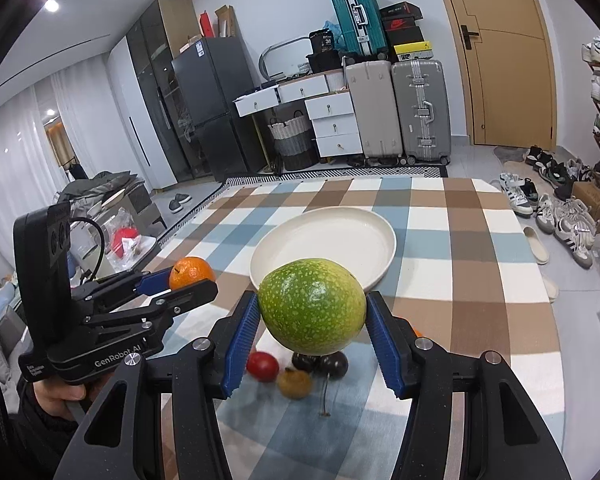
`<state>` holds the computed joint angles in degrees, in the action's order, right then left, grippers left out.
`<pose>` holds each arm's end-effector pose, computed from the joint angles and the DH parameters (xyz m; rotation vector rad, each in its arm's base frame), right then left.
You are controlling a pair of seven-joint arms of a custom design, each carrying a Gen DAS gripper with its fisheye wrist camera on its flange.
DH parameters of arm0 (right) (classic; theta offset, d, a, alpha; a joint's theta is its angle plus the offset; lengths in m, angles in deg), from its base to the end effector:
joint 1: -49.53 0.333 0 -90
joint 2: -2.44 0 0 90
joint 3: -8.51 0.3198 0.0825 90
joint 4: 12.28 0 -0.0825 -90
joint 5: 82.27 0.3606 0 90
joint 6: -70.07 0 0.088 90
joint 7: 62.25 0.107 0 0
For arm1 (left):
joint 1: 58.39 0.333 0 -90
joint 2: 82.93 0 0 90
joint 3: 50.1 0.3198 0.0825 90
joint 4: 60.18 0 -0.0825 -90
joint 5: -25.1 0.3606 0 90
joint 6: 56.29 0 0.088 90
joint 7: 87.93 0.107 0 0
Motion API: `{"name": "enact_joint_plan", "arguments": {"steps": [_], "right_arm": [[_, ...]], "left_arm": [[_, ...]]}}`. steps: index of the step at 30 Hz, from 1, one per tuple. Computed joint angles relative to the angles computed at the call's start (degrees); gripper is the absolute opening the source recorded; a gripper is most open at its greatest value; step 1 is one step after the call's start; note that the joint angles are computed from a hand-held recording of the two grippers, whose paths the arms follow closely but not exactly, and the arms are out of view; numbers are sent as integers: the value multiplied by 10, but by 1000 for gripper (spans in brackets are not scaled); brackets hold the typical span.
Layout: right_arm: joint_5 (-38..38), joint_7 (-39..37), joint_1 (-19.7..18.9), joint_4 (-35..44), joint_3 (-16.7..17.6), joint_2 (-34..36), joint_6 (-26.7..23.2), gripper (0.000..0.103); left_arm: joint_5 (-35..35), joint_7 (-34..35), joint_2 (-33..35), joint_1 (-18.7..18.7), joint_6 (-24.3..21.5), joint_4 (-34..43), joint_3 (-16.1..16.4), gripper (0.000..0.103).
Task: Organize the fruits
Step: 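Lift and carry the mandarin and green citrus over the white plate with both tools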
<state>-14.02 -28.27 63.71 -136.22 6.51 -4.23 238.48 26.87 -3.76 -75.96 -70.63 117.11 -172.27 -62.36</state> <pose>0.5241 0.0509 0.5332 -1.6001 1.4341 -0.4799 0.5601 -0.2507 0.5482 -1.4152 2.0016 -1.0988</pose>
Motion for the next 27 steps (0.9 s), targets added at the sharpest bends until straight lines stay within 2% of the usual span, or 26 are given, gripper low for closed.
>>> {"name": "enact_joint_plan", "arguments": {"steps": [5,10,20,27], "right_arm": [[7,-2,-7,31,0,24,-8,55],[-13,18,-25,67,11,56,-18,55],[-96,89,-57,132,44,131,-31,55],[-145,135,-79,174,68,182,-36,55]], "left_arm": [[52,-52,40,-18,-9,51,26,37],[59,-54,83,-17,-19,102,28,38],[40,-19,169,-3,-65,210,21,38],[19,-7,202,7,-73,246,18,38]]}}
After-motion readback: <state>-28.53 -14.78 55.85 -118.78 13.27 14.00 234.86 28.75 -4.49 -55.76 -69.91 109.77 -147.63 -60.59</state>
